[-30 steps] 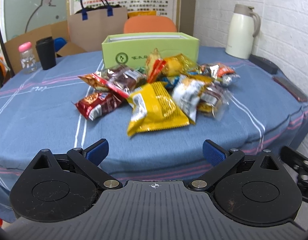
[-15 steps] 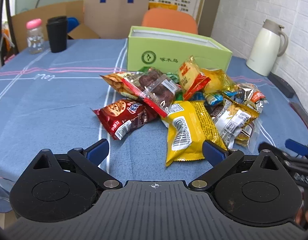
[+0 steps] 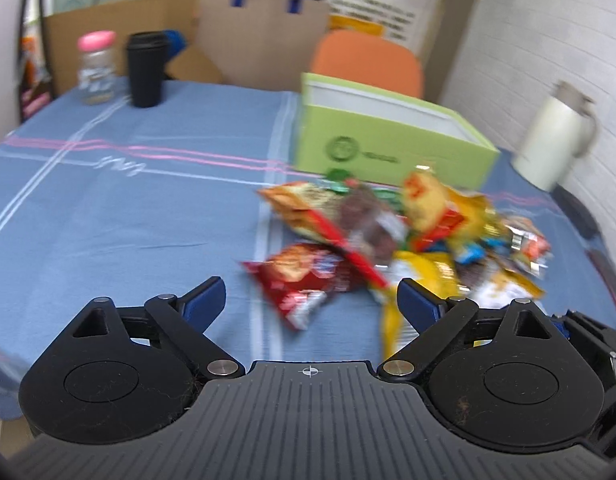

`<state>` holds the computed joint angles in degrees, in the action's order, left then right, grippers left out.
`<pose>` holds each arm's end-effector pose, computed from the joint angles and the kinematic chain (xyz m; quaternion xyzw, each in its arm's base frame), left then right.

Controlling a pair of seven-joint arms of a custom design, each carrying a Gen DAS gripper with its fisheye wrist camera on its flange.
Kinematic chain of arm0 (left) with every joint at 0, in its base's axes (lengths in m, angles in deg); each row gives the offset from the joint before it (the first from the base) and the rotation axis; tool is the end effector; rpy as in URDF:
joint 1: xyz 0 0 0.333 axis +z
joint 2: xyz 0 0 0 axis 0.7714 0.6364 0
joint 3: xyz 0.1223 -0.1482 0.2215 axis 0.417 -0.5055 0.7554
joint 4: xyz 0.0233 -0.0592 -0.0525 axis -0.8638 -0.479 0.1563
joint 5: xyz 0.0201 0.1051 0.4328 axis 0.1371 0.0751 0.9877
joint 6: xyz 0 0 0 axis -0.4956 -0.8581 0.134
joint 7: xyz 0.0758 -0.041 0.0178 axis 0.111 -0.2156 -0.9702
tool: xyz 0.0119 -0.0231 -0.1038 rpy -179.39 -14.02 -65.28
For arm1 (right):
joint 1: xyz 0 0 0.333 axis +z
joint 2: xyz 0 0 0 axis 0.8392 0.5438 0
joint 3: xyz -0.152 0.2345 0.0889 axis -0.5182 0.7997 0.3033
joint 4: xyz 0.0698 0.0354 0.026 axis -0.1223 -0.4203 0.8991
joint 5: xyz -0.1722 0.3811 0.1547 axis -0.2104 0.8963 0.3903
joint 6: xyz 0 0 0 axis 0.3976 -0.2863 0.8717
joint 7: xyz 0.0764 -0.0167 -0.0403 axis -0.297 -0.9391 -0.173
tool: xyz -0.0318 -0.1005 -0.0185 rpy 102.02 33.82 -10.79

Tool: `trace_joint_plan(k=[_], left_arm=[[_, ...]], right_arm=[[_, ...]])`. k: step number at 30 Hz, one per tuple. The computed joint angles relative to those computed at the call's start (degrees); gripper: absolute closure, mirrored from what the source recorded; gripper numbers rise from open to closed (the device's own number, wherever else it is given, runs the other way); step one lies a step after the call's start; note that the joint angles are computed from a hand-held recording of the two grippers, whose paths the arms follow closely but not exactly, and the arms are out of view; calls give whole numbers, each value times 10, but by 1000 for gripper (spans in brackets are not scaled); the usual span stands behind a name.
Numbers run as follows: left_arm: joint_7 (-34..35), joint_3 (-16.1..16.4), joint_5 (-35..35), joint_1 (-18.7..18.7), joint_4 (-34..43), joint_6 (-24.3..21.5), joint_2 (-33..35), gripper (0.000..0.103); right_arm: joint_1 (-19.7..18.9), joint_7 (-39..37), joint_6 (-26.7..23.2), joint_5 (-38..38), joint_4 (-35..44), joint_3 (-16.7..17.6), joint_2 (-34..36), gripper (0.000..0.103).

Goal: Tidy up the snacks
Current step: 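Reach the left gripper to the yellow chip bag and close on it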

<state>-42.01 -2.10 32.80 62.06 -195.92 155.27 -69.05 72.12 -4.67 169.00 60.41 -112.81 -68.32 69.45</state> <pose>0.4422 -0.0882 0.3645 -0.7868 0.4518 -0.3042 0.2904 0.5381 0.1781 0.3302 -0.7957 0.3009 -0.0196 0.5253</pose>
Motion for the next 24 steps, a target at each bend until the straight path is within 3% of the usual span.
trace_joint_plan(k=[5,10,14,17,20,22,24], left_arm=[[7,9,-5,13,17,65,51,25],[29,2,-11,19,65,96,122,26],[77,23,-46,-11,83,98,149,25],[127,51,-92,-43,77,87,147,28],[156,63,-126,-51,61,107,135,33],[174,65,-136,-47,60,143,140,33],[213,102,-159,-92,77,141,162,38]], right_arm=[[-6,60,22,-57,37,4,46,4],[-17,69,70,-44,55,8,60,4],[-14,37,63,-56,56,19,65,4],[0,8,102,-66,63,32,79,4],[3,-2,118,-62,71,37,89,4],[3,-5,127,-55,77,39,97,4],[-2,-38,122,-24,75,40,99,4]])
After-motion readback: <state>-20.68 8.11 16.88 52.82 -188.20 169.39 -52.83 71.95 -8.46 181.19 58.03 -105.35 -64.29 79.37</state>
